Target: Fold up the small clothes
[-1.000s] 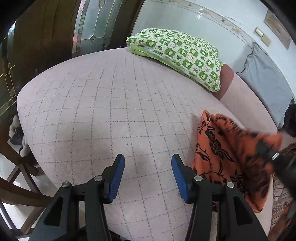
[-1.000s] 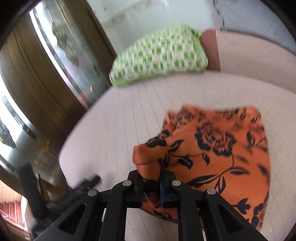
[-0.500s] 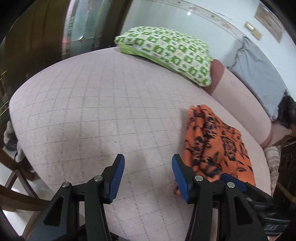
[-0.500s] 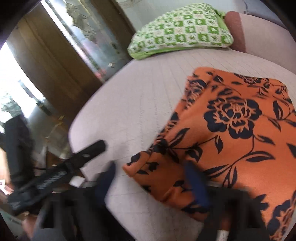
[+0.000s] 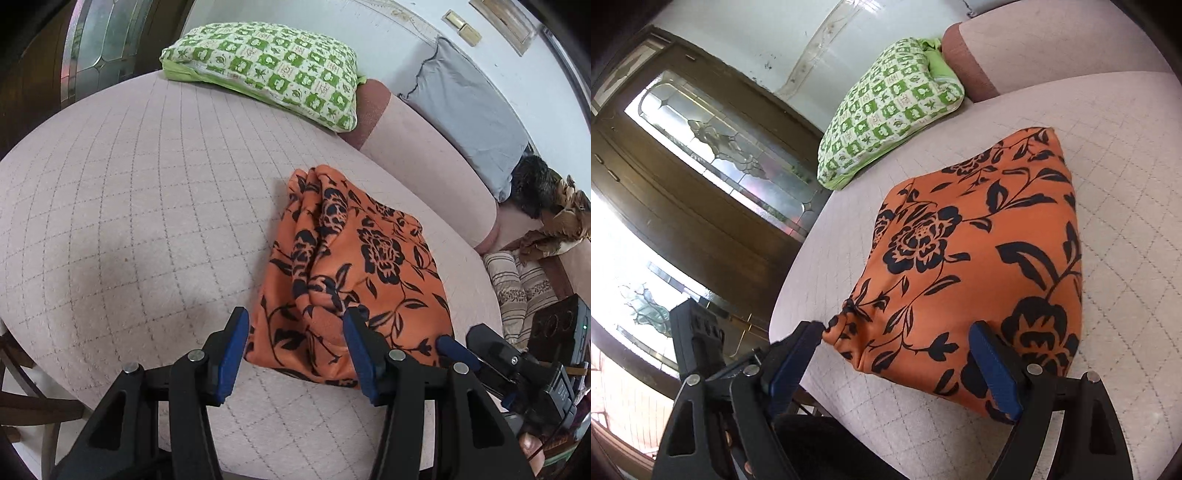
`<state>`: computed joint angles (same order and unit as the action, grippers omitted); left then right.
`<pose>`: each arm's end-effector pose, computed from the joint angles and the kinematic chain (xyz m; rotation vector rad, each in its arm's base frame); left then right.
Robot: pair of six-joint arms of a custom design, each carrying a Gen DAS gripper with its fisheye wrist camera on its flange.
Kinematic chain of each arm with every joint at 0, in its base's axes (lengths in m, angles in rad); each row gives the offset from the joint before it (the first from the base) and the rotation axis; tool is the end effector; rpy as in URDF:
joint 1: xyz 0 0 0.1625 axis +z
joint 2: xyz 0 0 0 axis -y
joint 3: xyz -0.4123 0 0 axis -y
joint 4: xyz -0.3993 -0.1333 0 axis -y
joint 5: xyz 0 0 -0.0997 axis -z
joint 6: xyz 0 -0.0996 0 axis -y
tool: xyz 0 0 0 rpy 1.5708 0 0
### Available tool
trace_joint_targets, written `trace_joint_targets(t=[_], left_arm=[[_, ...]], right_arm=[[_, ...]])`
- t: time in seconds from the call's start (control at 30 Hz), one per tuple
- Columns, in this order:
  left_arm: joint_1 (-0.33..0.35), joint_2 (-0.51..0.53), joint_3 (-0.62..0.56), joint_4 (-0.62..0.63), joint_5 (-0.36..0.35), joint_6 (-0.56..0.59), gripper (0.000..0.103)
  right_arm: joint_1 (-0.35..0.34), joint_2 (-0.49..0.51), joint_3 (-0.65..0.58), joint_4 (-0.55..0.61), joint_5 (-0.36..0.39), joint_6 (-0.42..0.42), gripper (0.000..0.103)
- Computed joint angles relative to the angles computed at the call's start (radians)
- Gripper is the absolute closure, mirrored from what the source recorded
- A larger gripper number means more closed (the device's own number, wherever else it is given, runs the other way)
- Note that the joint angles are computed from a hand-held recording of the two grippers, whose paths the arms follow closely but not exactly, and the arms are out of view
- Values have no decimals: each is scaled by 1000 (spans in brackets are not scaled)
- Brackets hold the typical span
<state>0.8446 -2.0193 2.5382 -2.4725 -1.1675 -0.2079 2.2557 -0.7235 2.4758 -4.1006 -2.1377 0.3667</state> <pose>-0.0668 -0.3348 0.2883 0.6228 2.7908 -0.7573 0.2939 -0.2337 0.0528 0.1105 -2.7373 1.3614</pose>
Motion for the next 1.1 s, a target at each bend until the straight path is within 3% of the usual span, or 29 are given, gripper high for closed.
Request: trace_joint_targets(t=[0.13,0.33,0.37,0.4,0.43,0.5,0.63,0.67,0.73,0.8,0.9,1.03,1.1], left_arm=[[-5,-35,15,5,-23,4,49],[-32,20,24,-31,2,7,49],[-13,58,9,-26,-11,6,54],[8,85,-4,-21,-29,5,79],[25,111,-18,-4,-31,-5,91],[55,112,-29,-2,-53,-27,91],[-129,-67,60,10,112,26,91],[-130,-51,62,27,130,17,91],[-54,50,41,42,133,-18,91],[19,84,10,38,70,-35,88],[-33,27,5,58,87,-37,84],[-101,-19,-46,115,121,-28,78],[-112,14,-85,96,105,13,68]], right_arm=[[-41,23,5,-58,69,-10,16],[-74,43,23,-107,121,-15,16],[-78,44,24,-111,127,-17,16],[-80,45,24,-112,128,-18,16],[-81,44,23,-107,129,-18,16],[-84,41,24,-101,132,-18,16],[-98,36,28,-90,153,-24,16],[-106,33,27,-78,161,-24,16],[-111,23,25,-42,155,-17,16],[-123,5,29,-11,179,-10,16],[-132,-24,35,35,196,-10,16],[-171,-21,52,-2,258,2,16],[-179,-20,57,-8,275,-5,16]])
